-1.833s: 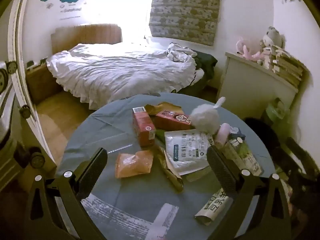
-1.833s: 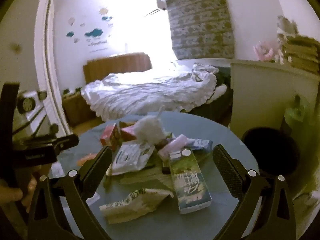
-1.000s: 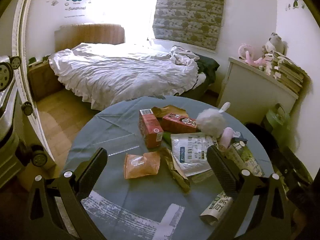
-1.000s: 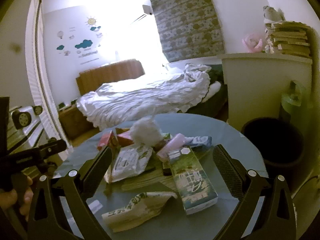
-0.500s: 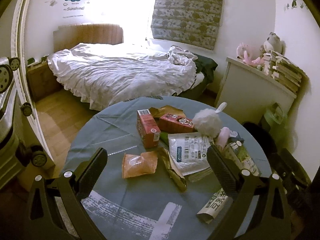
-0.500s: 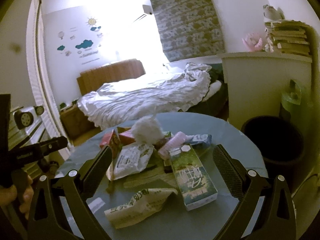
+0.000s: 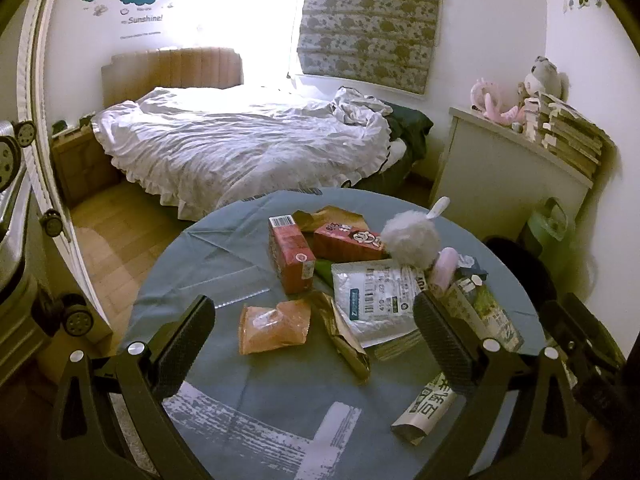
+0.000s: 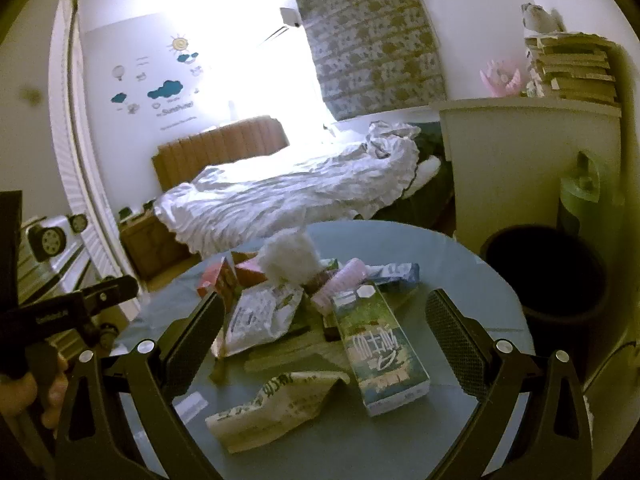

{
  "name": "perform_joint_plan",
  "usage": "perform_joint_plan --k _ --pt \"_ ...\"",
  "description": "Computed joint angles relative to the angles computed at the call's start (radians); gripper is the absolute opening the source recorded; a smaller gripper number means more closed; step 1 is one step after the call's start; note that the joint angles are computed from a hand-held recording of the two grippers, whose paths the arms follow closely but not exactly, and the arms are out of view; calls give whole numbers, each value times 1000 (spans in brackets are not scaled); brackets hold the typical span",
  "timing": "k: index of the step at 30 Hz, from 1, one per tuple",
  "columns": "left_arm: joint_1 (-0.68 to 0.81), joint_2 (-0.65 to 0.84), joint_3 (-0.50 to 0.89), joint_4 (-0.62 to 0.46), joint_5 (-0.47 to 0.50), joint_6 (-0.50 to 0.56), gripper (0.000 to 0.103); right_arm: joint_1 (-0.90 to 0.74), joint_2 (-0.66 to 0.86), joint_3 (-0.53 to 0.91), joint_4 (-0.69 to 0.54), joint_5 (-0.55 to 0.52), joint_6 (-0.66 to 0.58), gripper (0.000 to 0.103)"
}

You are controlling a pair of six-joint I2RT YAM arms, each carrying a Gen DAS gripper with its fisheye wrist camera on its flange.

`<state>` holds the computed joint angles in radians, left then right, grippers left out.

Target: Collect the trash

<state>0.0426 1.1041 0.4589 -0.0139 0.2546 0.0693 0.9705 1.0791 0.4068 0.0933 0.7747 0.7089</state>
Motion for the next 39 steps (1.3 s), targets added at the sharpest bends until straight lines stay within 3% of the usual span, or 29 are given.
perform_joint_plan --k 39 --pt "18 111 24 37 22 11 98 -53 43 -5 21 -74 3 99"
